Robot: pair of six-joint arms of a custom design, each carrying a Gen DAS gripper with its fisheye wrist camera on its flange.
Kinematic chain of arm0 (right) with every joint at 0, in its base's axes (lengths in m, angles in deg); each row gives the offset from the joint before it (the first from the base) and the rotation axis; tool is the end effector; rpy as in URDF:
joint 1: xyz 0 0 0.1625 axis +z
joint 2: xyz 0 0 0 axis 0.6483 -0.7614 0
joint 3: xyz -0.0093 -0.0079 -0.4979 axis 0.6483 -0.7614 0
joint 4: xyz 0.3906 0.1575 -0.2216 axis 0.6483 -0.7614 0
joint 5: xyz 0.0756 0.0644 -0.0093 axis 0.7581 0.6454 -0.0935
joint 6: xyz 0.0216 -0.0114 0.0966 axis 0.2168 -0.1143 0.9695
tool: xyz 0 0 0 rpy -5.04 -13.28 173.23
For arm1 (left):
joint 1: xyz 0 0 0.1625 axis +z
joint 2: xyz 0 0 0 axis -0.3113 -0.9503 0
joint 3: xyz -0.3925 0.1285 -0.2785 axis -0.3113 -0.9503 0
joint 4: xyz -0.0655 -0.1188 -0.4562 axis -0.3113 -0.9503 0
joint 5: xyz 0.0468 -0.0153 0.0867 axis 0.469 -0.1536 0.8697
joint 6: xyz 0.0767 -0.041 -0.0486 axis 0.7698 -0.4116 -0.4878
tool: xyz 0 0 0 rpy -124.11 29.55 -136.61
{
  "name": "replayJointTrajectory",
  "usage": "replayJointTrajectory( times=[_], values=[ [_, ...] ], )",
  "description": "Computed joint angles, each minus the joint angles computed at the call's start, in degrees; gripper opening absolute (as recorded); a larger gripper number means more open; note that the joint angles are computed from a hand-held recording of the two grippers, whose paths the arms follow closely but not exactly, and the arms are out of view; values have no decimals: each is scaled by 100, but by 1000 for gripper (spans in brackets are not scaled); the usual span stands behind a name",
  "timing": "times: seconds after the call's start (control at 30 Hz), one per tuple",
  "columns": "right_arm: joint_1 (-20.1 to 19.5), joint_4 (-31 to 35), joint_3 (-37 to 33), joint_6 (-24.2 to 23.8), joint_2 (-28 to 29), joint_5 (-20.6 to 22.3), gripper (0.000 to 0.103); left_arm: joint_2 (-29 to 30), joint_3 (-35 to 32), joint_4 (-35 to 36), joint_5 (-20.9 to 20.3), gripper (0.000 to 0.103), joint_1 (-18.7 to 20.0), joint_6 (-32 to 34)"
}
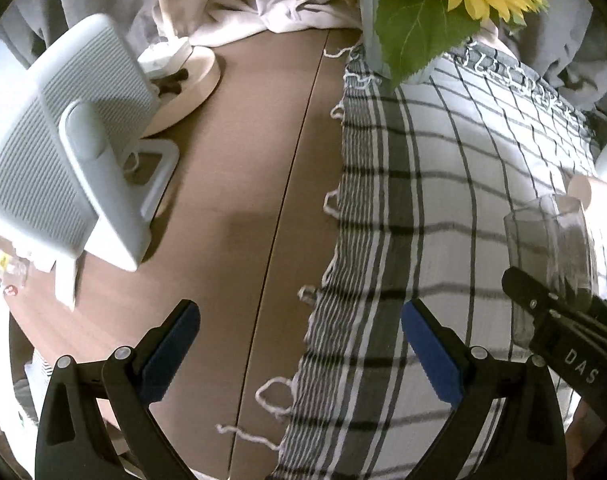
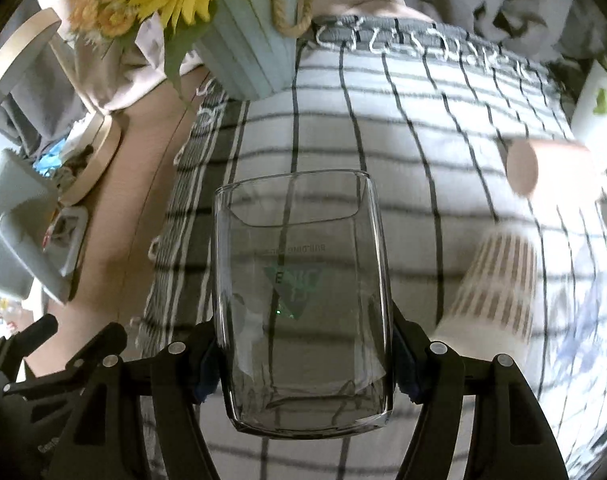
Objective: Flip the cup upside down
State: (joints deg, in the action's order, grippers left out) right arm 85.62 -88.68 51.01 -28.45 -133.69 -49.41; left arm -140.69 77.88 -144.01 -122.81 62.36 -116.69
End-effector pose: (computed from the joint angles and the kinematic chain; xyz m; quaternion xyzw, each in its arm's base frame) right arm 0.4222 -0.4540 0.0048 0.1870 -0.9314 0.1080 0.2929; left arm -0.0848 -0.3727 0.3435 -0.1234 0.8723 -0.2202 0.4188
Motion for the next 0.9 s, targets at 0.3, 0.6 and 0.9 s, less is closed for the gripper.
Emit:
replayJointTrajectory(
  times=[0.3, 0.6, 0.9],
  values=[
    [26, 185, 391, 572, -96, 133, 68, -265, 187, 482, -318, 103, -191, -230],
    [13, 101, 602, 763, -44, 273, 68, -434, 224, 826, -410, 103, -237, -464],
    [-10, 96, 618, 718, 4, 292, 68, -408, 251, 862, -482, 103, -269, -549]
  ],
)
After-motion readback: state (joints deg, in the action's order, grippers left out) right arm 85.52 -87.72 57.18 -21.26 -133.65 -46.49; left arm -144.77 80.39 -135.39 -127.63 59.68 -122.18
